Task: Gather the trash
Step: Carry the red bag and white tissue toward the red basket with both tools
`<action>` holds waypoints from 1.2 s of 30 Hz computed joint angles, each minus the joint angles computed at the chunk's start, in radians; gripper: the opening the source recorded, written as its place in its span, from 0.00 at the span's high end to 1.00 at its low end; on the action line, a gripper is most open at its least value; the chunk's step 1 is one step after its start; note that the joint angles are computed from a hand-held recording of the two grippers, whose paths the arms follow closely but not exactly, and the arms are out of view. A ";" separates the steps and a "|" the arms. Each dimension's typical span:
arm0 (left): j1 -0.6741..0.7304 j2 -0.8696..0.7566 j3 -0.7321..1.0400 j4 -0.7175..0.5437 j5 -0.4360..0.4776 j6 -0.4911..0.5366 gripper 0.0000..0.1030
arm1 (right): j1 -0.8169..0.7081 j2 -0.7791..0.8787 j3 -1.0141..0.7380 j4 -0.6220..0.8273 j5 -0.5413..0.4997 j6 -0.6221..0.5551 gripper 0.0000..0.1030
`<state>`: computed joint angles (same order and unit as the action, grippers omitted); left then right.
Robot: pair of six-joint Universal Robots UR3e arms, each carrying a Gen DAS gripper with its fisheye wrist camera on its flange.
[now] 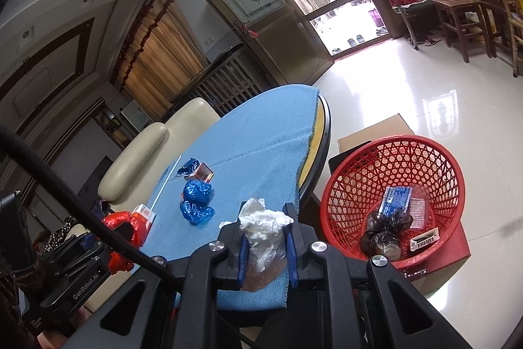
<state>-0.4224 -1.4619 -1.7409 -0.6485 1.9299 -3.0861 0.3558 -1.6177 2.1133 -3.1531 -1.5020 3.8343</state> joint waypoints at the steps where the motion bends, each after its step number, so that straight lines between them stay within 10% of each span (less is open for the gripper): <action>1: -0.002 -0.001 0.000 0.001 0.002 0.000 0.68 | 0.006 0.003 -0.002 -0.001 -0.006 0.001 0.81; 36: 0.039 -0.032 0.054 0.001 -0.070 0.041 0.68 | -0.138 -0.122 0.148 -0.014 0.034 0.024 0.81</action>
